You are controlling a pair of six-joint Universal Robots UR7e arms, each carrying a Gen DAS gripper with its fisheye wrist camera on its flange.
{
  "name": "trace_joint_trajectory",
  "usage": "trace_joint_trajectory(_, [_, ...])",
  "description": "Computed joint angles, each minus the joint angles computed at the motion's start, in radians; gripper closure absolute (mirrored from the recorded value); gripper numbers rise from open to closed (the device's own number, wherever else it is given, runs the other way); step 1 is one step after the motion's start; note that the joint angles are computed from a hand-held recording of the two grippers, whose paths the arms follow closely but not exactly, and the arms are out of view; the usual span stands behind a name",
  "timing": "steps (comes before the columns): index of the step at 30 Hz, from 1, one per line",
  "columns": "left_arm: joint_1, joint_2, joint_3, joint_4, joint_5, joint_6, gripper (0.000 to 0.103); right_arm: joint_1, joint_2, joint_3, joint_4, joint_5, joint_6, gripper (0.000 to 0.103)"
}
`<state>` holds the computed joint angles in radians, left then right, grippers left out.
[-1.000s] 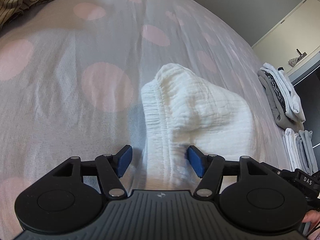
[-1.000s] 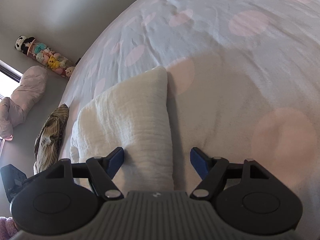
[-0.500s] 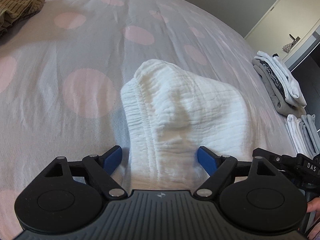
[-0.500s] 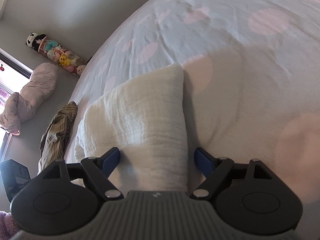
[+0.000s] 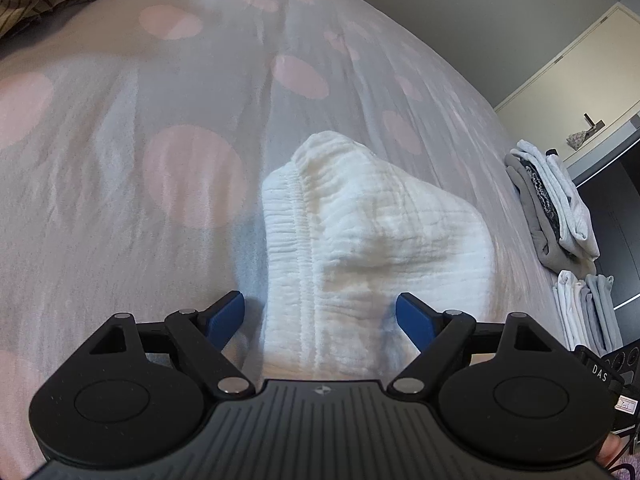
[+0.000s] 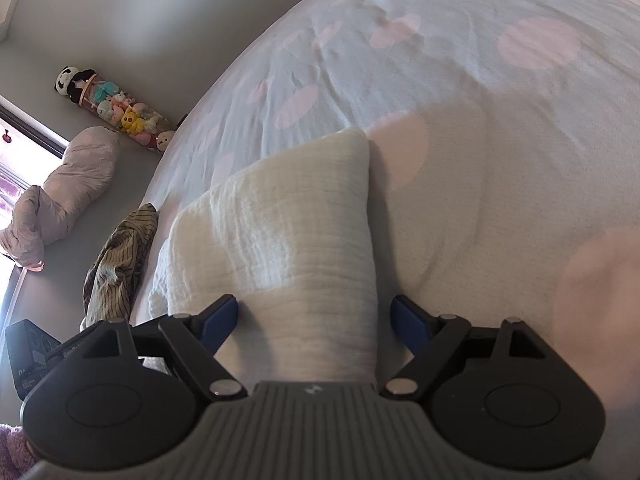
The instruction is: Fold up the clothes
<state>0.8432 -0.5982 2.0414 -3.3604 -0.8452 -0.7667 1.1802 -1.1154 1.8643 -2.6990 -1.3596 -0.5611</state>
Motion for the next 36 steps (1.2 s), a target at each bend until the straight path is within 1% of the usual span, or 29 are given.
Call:
trace_joint_trajectory(3, [0.003, -0.007, -0.004, 0.025, -0.012, 0.035, 0.020, 0.000, 0.000, 0.000, 0.000, 0.000, 0.000, 0.017])
trace_joint_trajectory(8, [-0.001, -0.004, -0.007, 0.037, -0.008, 0.083, 0.020, 0.000, 0.001, 0.000, -0.001, -0.001, -0.003, 0.017])
trace_joint_trajectory(11, [-0.002, -0.004, -0.011, 0.049, -0.008, 0.092, 0.020, 0.003, 0.001, 0.000, -0.003, -0.006, -0.010, 0.017])
trace_joint_trajectory(12, [-0.002, -0.004, -0.012, 0.052, -0.009, 0.095, 0.020, 0.003, 0.001, 0.000, -0.005, -0.008, -0.013, 0.018])
trace_joint_trajectory(14, [-0.002, -0.001, -0.011, 0.040, -0.012, 0.105, 0.022, 0.004, 0.002, 0.001, -0.009, -0.010, -0.014, 0.024])
trace_joint_trajectory(15, [-0.002, 0.001, -0.011, 0.033, -0.014, 0.111, 0.025, 0.004, 0.002, 0.001, -0.011, -0.011, -0.015, 0.031])
trace_joint_trajectory(16, [0.001, 0.003, -0.011, 0.022, -0.024, 0.122, 0.032, 0.003, 0.002, 0.001, -0.010, -0.011, -0.013, 0.039])
trace_joint_trajectory(18, [0.004, 0.005, -0.012, 0.007, -0.039, 0.136, 0.037, 0.000, 0.004, -0.004, 0.000, -0.005, -0.003, 0.045])
trace_joint_trajectory(20, [0.006, 0.006, -0.011, 0.002, -0.042, 0.136, 0.041, -0.004, 0.005, -0.010, 0.015, 0.006, 0.002, 0.056])
trace_joint_trajectory(21, [0.006, 0.005, -0.011, 0.000, -0.044, 0.136, 0.045, -0.006, 0.004, -0.012, 0.026, 0.014, 0.001, 0.063])
trace_joint_trajectory(22, [0.008, 0.004, -0.008, -0.008, -0.048, 0.134, 0.054, -0.008, 0.003, -0.014, 0.038, 0.023, -0.004, 0.070])
trace_joint_trajectory(23, [0.011, 0.004, -0.006, -0.023, -0.057, 0.138, 0.059, -0.010, 0.002, -0.014, 0.046, 0.033, -0.012, 0.072])
trace_joint_trajectory(24, [0.014, 0.004, -0.004, -0.039, -0.067, 0.142, 0.070, -0.011, -0.001, -0.012, 0.048, 0.040, -0.020, 0.074])
trace_joint_trajectory(25, [0.016, 0.004, -0.001, -0.054, -0.077, 0.146, 0.072, -0.011, -0.003, -0.009, 0.048, 0.047, -0.027, 0.076])
trace_joint_trajectory(28, [0.006, 0.006, -0.009, -0.038, -0.058, 0.173, 0.074, -0.015, -0.014, 0.004, 0.036, 0.072, -0.045, 0.079])
trace_joint_trajectory(34, [-0.008, 0.005, -0.011, -0.044, -0.041, 0.181, 0.076, -0.016, -0.036, 0.035, -0.002, 0.095, -0.071, 0.081])
trace_joint_trajectory(36, [-0.019, 0.005, -0.008, -0.054, -0.028, 0.192, 0.076, -0.021, -0.051, 0.046, -0.006, 0.116, -0.079, 0.082])
